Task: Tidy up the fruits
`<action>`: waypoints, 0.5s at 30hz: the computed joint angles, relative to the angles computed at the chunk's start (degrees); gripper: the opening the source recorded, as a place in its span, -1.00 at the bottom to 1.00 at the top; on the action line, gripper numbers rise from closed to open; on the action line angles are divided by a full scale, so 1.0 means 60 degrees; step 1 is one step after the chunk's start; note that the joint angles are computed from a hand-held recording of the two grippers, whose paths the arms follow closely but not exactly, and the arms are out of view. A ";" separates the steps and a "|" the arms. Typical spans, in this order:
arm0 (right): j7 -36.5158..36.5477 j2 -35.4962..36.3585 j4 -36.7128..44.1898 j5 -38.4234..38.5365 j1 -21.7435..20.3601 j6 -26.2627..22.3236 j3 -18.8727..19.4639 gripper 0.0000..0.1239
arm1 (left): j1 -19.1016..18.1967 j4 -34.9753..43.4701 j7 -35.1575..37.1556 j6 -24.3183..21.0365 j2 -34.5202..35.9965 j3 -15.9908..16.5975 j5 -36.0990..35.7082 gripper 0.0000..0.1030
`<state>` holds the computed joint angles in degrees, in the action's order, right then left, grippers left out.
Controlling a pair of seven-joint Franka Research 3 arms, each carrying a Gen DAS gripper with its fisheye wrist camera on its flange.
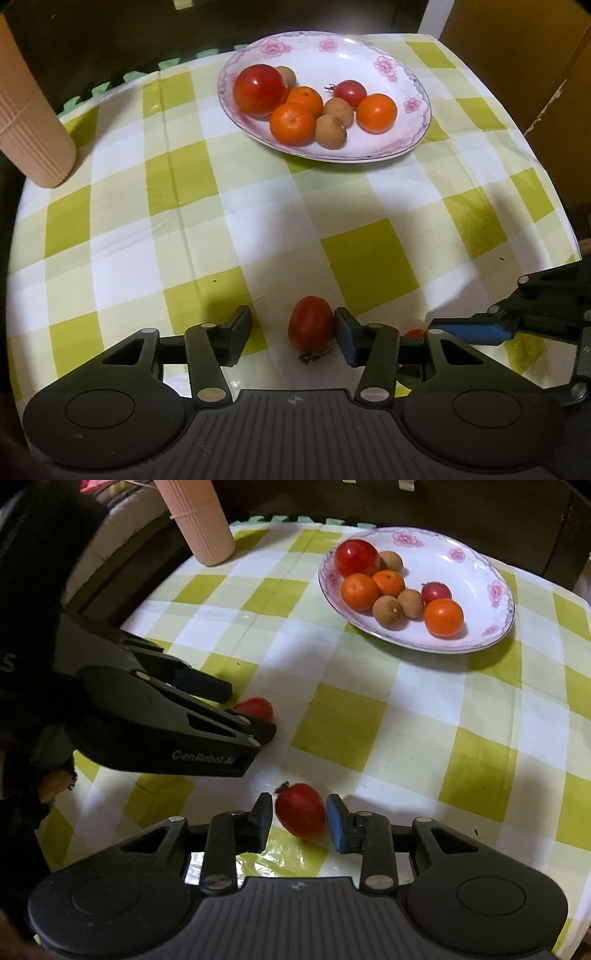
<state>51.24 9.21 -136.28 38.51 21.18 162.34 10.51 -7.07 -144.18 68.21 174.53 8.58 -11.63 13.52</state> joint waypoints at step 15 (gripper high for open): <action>0.1747 0.0091 -0.0282 -0.1346 0.0181 0.0747 -0.0225 -0.54 | -0.0505 0.0033 -0.1357 -0.0039 -0.0074 0.0490 0.1720 -0.34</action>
